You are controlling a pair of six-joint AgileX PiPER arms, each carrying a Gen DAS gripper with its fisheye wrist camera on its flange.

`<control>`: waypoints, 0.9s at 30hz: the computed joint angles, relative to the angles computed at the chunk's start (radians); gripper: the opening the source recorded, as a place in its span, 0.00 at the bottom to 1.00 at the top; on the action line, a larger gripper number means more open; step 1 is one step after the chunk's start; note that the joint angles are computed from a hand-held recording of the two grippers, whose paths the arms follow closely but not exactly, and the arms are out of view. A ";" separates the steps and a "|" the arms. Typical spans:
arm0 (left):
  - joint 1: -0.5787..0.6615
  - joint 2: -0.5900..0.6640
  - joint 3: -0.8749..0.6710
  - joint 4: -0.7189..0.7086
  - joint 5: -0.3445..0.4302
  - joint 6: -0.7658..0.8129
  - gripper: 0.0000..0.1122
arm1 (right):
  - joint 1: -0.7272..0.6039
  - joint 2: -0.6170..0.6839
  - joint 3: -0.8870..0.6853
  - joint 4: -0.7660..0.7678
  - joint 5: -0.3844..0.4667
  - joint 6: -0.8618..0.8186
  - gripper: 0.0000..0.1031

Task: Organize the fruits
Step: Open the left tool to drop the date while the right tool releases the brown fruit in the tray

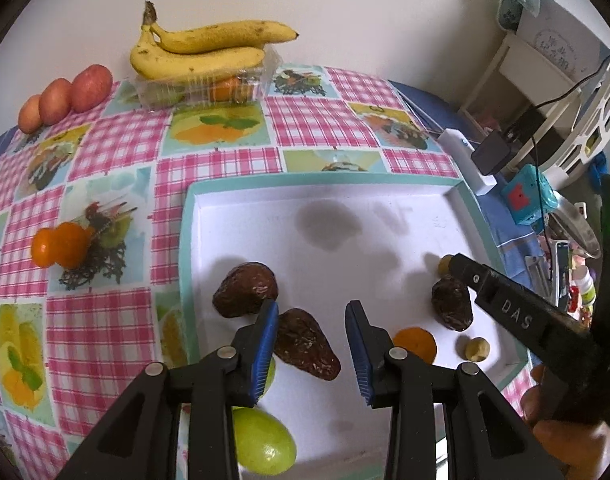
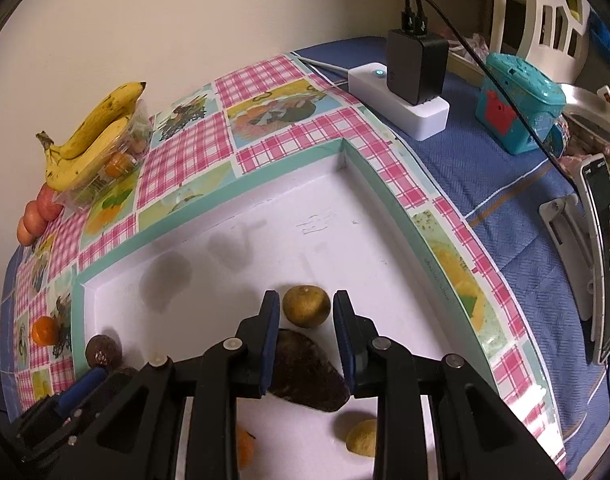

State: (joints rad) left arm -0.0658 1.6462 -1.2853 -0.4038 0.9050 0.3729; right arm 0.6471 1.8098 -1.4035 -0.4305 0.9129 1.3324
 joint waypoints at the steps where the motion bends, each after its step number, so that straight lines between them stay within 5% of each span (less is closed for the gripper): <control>1: 0.002 -0.003 -0.005 0.013 0.007 -0.014 0.37 | 0.005 -0.001 -0.004 -0.003 0.007 0.003 0.32; 13: 0.167 -0.023 -0.026 0.133 0.064 -0.136 0.38 | 0.119 0.027 -0.131 -0.019 0.158 -0.015 0.33; 15: 0.202 -0.028 -0.028 0.147 0.063 -0.146 0.43 | 0.136 0.040 -0.153 -0.014 0.179 -0.026 0.33; 17: 0.235 -0.032 -0.028 0.151 0.066 -0.141 0.59 | 0.154 0.049 -0.170 -0.009 0.199 -0.029 0.33; 27: 0.327 -0.003 -0.072 0.222 0.082 -0.169 0.77 | 0.243 0.117 -0.310 0.006 0.291 -0.070 0.33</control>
